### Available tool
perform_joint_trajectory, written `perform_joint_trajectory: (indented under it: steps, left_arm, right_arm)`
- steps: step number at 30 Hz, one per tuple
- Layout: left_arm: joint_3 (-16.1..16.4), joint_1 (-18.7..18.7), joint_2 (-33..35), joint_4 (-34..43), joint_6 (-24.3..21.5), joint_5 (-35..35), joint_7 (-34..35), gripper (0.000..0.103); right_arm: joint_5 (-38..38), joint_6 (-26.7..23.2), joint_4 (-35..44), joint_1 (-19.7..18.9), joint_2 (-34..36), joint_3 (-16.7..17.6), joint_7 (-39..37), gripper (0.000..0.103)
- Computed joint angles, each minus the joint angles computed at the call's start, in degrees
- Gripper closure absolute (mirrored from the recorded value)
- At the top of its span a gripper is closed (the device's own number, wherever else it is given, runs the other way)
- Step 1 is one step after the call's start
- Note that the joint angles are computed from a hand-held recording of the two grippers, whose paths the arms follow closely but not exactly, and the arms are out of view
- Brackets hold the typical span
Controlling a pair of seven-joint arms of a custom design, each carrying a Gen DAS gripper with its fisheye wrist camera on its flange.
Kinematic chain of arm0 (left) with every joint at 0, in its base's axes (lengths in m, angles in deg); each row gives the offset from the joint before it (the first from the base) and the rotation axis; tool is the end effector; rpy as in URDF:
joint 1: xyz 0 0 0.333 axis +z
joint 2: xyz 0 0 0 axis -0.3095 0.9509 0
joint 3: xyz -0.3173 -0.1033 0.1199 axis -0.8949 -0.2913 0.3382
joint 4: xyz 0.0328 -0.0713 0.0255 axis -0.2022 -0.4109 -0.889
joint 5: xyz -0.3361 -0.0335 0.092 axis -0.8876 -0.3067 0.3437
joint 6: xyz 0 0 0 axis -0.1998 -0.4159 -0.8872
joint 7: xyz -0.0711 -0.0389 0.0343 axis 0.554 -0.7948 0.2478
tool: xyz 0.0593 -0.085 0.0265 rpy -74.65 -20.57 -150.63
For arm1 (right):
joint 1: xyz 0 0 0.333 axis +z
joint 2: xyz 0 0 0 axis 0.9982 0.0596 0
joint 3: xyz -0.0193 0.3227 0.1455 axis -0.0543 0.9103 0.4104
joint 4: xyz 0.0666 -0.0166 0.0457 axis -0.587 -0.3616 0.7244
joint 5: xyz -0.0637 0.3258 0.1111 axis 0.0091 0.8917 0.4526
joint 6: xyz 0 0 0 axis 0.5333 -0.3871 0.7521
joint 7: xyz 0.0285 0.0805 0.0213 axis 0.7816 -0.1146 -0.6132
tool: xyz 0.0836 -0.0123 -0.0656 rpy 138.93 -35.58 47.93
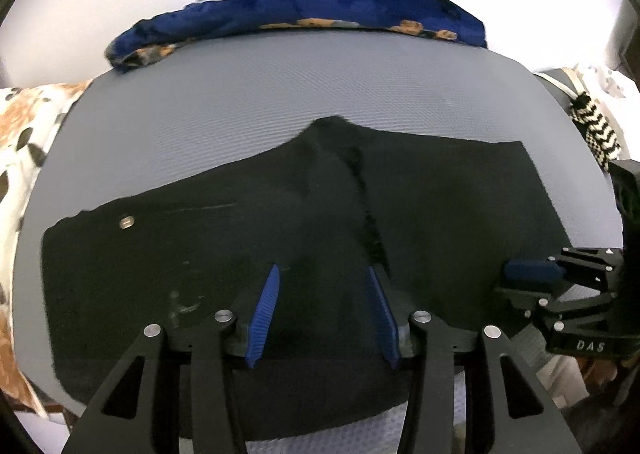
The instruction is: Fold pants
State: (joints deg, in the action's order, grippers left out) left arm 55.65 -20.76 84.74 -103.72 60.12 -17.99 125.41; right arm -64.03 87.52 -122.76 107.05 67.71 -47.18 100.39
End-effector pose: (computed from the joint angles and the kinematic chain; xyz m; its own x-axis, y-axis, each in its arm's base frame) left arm 0.6001 -0.1770 0.4990 -0.6908 -0.7207 0.0588 -0.6599 0.5951 -0.4588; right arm 0.4842 0.2313 0.4769 -0.2343 -0.9142 -0.3305 -0.8917 0.3376 -0.3016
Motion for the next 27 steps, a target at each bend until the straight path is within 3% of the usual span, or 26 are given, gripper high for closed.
perform_joint_trajectory:
  steps: [7,15,27]
  left_arm:
    - [0.8,2.6,-0.1,1.4,-2.2,-2.7,0.4,0.052]
    - [3.0,8.5,1.5,7.9,-10.4,-10.4,1.8,0.049]
    - [5.5,18.3,7.8,16.0,-19.6,-16.4,-8.5,0.048]
  right_arm:
    - [0.9,-2.2,5.9,1.8,4.1,0.5,-3.7,0.062]
    - [3.3,-3.5,10.8,3.3,7.7,0.3,-7.7,0.062]
    - [7.5,-5.7,17.5,4.4,12.2,0.2,-11.1,0.06]
